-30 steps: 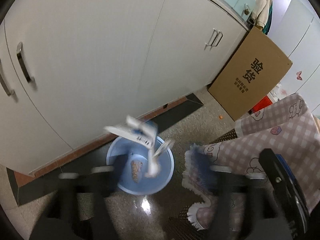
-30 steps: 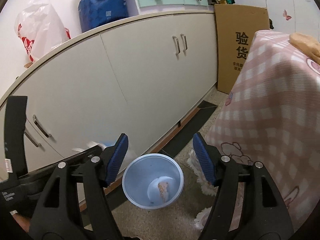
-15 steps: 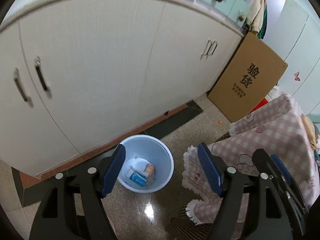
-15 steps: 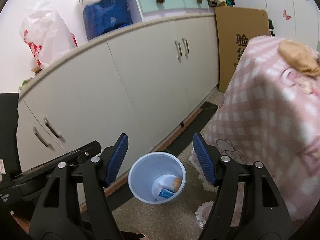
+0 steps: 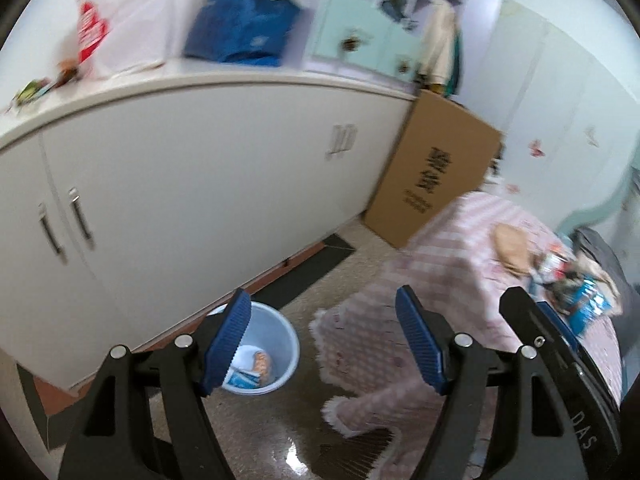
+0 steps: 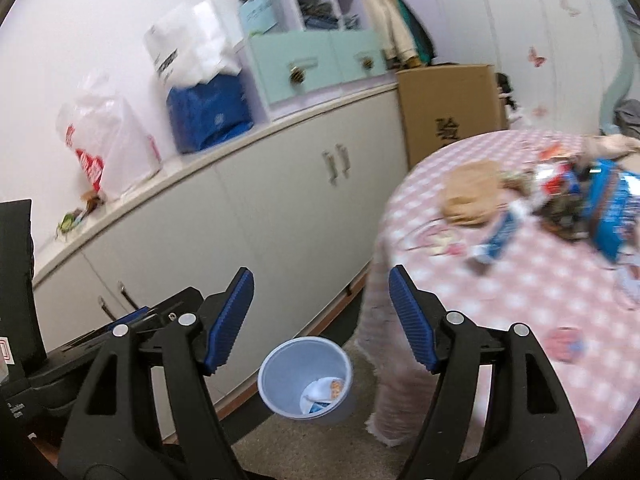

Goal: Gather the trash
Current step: 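Grasp the blue tube with the left tool while the right tool grasps the blue snack packet, then carry the tube and packet over the wastebasket and open both tools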

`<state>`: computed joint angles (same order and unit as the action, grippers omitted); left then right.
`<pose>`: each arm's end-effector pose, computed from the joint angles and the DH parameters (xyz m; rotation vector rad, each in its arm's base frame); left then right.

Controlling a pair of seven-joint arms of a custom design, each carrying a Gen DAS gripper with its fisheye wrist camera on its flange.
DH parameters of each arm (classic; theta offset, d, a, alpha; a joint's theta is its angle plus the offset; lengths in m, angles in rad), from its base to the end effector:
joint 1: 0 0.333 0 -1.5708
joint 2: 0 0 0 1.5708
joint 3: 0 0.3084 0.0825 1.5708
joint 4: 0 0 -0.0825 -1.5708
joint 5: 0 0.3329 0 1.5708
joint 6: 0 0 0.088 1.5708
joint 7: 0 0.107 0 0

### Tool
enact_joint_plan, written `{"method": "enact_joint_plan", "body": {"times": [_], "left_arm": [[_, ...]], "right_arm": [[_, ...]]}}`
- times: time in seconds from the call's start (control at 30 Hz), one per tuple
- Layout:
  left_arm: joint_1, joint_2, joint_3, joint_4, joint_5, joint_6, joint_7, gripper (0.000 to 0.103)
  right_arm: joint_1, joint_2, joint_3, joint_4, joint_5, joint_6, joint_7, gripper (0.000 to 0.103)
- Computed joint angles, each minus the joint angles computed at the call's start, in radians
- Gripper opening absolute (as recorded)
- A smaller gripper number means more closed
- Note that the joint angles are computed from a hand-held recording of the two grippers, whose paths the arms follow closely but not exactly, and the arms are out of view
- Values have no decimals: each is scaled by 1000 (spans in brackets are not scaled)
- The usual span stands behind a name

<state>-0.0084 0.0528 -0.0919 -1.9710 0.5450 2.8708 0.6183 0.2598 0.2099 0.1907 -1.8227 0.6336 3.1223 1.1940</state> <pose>0.5633 -0.0848 0.5531 -2.0252 1.3543 -0.9170 0.5734 0.2082 0.5566 -1.5913 1.3380 -0.4862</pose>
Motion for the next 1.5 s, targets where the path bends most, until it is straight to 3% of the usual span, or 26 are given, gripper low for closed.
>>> {"method": "enact_joint_plan", "body": {"times": [0.17,0.4,0.57,0.63,0.77,0.87,0.97,1.0,1.1,1.2,1.27,1.3,1.4,1.5], "left_arm": [[-37,52,-52,76,-137,9,167,75],[-130,206,-83,295,-178,-66,296,75],[-170,333,-109,479,-207,-165,427,75],[-222,391,-71,576,-177,-233,444,75],[-255,496,-64,743,-188,-328,489,74],[-271,556,-59,844,-205,-388,524,61],[-271,616,-72,944,-250,-454,578,41],[-287,623,-53,953,-235,-453,569,33],[-288,640,-60,982,-253,-466,598,16],[-284,624,-61,949,-270,-435,601,14],[-273,600,-70,902,-285,-398,604,14],[-263,582,-78,871,-296,-375,608,14],[-246,518,-83,764,-306,-293,597,13],[-222,462,-98,679,-330,-235,591,13]], "right_arm": [[-52,-90,-23,-88,97,29,-25,71],[-73,-145,-152,-168,-19,29,152,74],[-141,-113,-180,-93,-20,-132,148,74],[-168,-102,-176,-66,16,-176,109,74],[-200,-58,-181,8,40,-259,94,74],[-221,-19,-176,68,61,-324,85,74],[-227,14,-177,115,42,-361,109,74],[-229,30,-178,139,32,-383,122,73],[-258,63,-154,194,84,-452,95,62],[-261,88,-152,238,83,-496,102,51],[-263,106,-153,265,78,-528,121,33],[-265,113,-152,277,78,-542,123,29],[-256,95,-155,247,66,-502,122,18],[-230,59,-165,192,18,-430,122,14]]}}
